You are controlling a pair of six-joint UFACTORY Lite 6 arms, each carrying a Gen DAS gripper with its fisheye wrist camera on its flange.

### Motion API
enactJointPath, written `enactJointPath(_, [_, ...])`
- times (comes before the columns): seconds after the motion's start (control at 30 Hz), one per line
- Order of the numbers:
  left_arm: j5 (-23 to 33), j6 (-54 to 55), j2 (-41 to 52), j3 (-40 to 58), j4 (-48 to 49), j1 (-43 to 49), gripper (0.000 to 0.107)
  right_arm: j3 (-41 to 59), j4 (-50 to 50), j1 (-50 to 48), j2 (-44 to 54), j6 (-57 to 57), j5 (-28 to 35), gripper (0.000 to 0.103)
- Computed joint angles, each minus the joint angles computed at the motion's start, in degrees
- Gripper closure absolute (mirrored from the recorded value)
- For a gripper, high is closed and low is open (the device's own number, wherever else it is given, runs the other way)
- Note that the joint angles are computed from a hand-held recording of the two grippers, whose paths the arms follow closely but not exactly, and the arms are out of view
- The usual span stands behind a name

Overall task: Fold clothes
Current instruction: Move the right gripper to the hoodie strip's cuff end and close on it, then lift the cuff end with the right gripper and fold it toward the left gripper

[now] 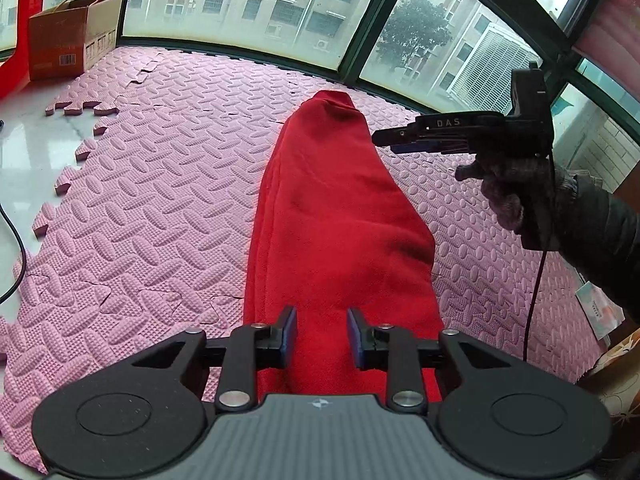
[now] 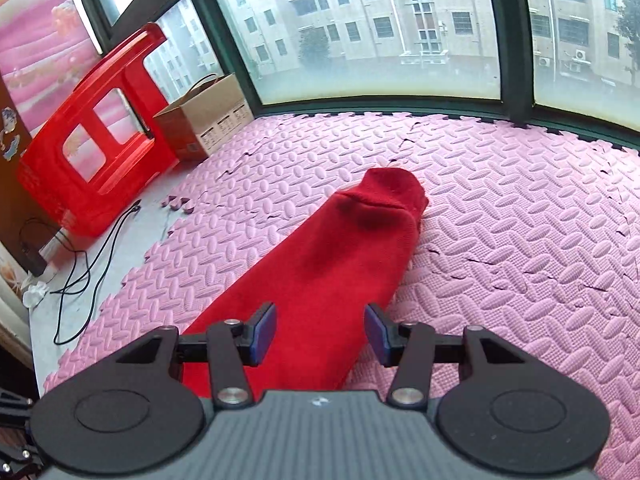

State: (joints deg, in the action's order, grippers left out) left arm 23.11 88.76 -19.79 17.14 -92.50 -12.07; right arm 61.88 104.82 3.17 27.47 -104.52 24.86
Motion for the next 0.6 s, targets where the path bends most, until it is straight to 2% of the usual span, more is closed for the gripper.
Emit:
enactJointPath(0.17, [0.42,-3.35,1.85,1.69,3.03,0.3,0.077,15.63,-3.91,-2.05,14.11,8.17,-0.22,0.053])
enactJointPath(0.27, [0.65,-5.73,3.46,3.38,5.45,0.4,0.077,26.29,-10.15,-3.37,23.11,16.91,2.12,0.052])
enactJointPath(0.47, [1.22,-11.4,4.99,5.81,10.66,0.55,0.077,32.84,-9.38,-3.86,29.41,16.55,6.64,0.046])
enactJointPath(0.57, [0.89,-13.24,5.61,6.82,12.22,0.16,0.076,34.4,-9.47,-3.99,30.58,16.67,7.84,0.047])
enactJointPath(0.6, [0.77,-13.79,5.79,7.12,12.64,0.01,0.076,34.8,-9.76,-4.04,30.84,16.78,7.99,0.05])
